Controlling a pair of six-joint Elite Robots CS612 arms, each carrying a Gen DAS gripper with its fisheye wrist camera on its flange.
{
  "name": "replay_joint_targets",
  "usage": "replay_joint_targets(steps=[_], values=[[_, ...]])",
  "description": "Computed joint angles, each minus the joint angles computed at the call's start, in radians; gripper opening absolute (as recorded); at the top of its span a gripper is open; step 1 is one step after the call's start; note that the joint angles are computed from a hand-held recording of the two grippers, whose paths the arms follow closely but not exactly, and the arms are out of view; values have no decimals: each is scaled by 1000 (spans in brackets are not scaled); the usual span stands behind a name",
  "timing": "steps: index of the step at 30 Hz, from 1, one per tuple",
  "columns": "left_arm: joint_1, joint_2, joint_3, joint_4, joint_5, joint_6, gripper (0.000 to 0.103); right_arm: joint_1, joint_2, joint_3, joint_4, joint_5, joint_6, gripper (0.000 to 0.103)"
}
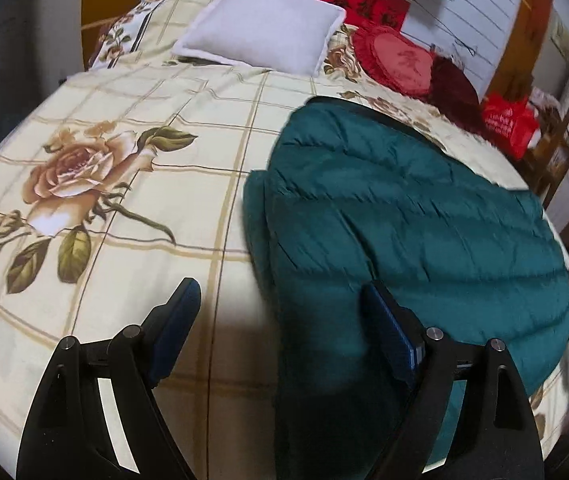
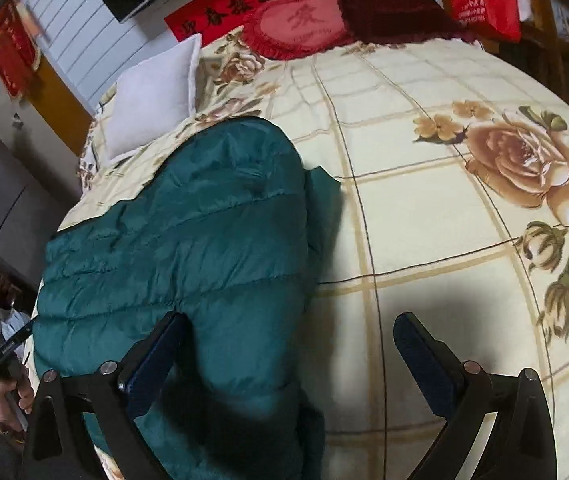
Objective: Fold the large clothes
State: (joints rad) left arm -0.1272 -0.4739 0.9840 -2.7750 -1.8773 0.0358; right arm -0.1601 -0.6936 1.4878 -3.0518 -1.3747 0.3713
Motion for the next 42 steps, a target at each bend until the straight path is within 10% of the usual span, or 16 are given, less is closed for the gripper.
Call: replay_joint_targets(steps=[8,19,22,29,31,34,42], values=[[31,104,-192,189,-196,-106,100,-24,48,-53,17,141,-5,103],[36,160,-301,325,-410,-11,100,-40,120,-140,-6,431,-49,103],[27,145,-268,279,-386,-7,81,-39,136,-163,-6,460,-53,103],[6,97,-162,107,-282,-16,47,9,117,-170,46,240,-106,91],[-4,80,-125,44,-233,-32,38,16,113,-168,37,217,-114,72],[-9,62,-89,-32,-201,-85,31,25,97,-149,-23,178,-131,49],[-2,1,-3,-190,-259,-168,26,41,37,-78,-199,90,-158,38]])
